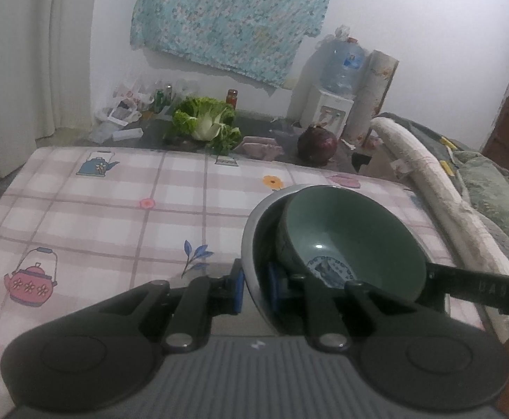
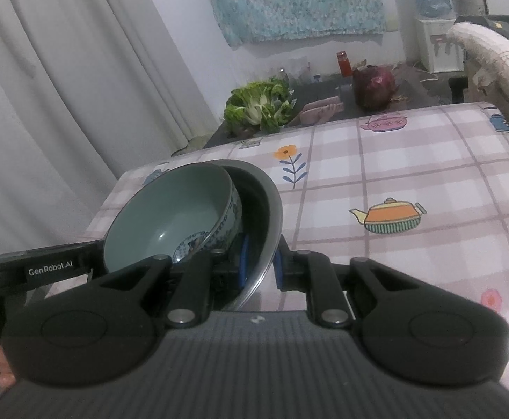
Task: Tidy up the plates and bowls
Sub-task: 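Lift the green bowl with both tools and carry it over the stack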
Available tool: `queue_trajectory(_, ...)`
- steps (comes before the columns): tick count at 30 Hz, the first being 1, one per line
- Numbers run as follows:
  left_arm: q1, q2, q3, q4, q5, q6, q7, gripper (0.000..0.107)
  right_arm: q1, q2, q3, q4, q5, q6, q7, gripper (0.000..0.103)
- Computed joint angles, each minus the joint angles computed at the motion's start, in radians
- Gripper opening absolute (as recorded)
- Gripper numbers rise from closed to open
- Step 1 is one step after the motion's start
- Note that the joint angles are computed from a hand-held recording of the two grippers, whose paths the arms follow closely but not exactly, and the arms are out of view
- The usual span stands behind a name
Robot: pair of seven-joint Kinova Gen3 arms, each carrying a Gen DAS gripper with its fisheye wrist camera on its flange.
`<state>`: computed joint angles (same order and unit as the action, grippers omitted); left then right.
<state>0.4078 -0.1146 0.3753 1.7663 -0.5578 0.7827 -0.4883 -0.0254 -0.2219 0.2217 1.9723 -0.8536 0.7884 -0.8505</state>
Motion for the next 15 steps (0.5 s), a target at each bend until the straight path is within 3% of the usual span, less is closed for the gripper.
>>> queue_trajectory(15,-0.005,-0.136,0.19,0.026,0.018,0.144,0.114,0.012,-0.027,-0.318,0.053,0.103,0.204,0.111,-0.216,0.015)
